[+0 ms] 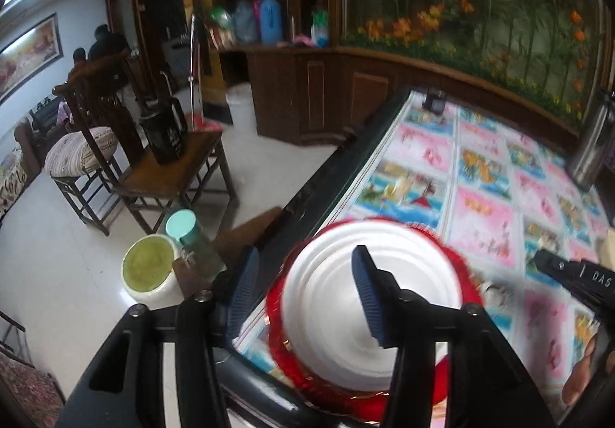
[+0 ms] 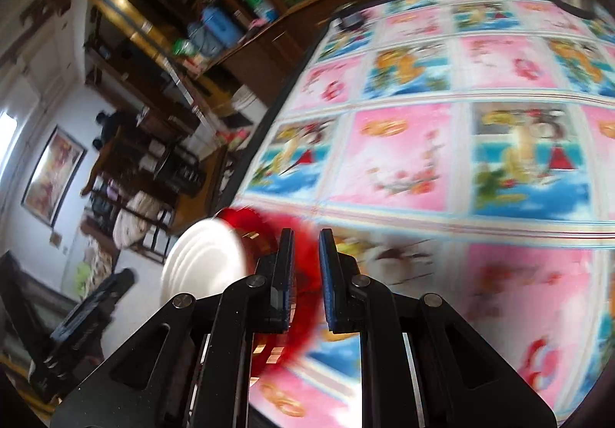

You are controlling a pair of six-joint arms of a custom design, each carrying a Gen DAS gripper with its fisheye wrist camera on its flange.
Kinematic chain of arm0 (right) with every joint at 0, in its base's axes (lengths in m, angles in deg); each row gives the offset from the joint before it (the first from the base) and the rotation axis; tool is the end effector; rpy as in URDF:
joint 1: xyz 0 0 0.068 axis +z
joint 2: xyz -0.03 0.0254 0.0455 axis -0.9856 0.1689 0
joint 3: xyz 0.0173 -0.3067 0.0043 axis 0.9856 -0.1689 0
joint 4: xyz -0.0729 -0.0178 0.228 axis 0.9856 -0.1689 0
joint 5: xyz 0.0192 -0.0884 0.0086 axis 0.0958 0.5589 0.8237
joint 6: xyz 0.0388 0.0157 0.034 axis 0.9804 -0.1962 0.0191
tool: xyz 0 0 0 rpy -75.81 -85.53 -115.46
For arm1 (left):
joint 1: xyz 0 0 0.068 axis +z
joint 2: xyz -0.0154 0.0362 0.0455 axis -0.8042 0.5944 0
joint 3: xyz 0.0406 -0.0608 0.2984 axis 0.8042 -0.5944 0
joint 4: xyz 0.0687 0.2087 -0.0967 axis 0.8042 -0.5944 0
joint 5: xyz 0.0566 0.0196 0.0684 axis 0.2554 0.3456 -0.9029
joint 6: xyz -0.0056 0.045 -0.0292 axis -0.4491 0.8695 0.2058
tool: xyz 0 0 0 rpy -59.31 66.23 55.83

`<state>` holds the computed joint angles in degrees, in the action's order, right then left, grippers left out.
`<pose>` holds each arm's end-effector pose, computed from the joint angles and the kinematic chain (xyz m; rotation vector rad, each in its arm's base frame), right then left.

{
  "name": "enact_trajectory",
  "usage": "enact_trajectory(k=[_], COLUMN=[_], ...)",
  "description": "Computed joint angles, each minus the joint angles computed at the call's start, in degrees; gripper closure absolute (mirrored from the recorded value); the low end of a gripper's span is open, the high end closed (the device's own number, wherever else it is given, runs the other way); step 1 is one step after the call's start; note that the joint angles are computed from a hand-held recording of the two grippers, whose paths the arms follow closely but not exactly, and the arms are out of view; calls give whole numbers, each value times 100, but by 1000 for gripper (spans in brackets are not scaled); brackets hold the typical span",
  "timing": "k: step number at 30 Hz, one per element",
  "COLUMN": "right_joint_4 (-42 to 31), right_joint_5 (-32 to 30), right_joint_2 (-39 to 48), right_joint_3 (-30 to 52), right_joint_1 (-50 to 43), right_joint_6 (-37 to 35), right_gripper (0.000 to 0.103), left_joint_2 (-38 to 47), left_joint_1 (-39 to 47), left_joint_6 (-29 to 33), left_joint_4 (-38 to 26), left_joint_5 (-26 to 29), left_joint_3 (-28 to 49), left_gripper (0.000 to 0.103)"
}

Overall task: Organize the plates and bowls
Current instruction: 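Move the right tool to the small beige bowl and grasp its rim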

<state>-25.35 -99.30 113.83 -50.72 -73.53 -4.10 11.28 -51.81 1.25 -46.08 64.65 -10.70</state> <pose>0.3092 0.0435 0.0975 0.4852 2.3545 0.5782 0.2920 0.0067 0.1691 0.0584 2.3124 -0.0221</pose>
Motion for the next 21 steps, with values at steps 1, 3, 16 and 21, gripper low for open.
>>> enact_trajectory(k=[1, 3, 16, 21], right_joint_4=[69, 279, -821, -2235], right_joint_5=[-62, -266, -2234, -2678], right_joint_2=[-59, -215, -1598, -1313], right_joint_3=[-120, -445, -1115, 123], right_joint_1=[-171, -666, -5694, -7264], right_joint_6=[-9, -43, -2364, -3726], right_gripper=[90, 90, 74, 75], left_joint_2=[-86, -190, 1434, 2367], left_joint_1=[-45, -236, -3325, -4151], left_joint_6=[-84, -212, -725, -1189], left_joint_4=[-21, -114, -2316, -3243], left_joint_5=[133, 313, 846, 856], left_joint_3=[-20, -13, 1739, 3131], left_gripper=[45, 42, 32, 32])
